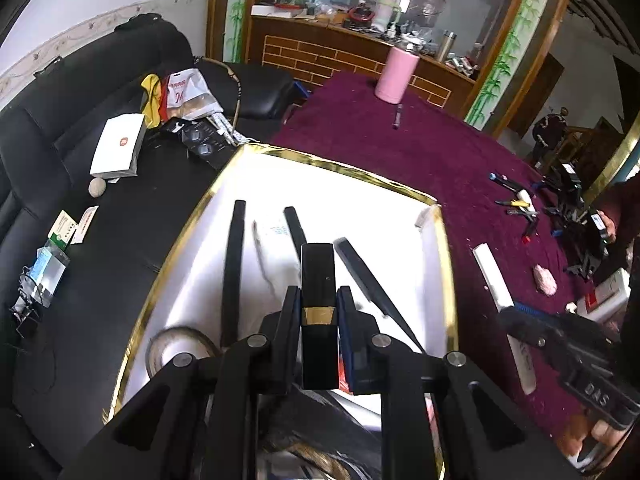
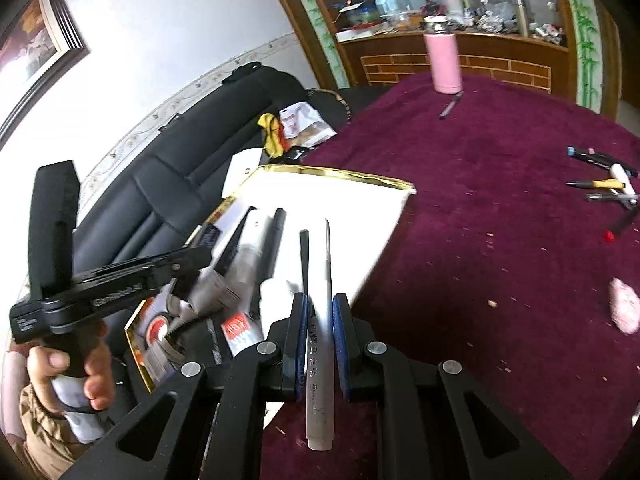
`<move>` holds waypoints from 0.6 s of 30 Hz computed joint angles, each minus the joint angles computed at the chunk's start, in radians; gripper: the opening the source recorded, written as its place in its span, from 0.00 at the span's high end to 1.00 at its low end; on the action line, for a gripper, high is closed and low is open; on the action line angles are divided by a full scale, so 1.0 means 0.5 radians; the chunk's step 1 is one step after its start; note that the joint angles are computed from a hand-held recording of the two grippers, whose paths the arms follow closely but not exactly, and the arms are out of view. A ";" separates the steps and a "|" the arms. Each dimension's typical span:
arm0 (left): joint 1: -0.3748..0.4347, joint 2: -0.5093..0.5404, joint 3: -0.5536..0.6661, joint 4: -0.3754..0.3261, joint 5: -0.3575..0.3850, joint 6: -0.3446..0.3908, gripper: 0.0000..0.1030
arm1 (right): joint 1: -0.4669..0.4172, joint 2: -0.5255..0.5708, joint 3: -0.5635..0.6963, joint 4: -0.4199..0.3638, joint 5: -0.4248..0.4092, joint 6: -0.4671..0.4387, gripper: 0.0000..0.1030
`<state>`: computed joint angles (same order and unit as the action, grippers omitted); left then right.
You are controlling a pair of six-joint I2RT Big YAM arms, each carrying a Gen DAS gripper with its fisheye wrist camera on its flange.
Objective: Organize objects
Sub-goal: 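Lower the black tube into the tray with the left tool while the right tool releases the white marker there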
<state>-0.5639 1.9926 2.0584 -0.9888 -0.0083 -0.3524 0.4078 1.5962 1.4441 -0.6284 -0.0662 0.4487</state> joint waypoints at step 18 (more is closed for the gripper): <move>0.170 0.254 0.269 -0.236 -0.079 0.013 0.83 | -0.006 0.415 0.468 -0.227 -0.067 -0.088 0.87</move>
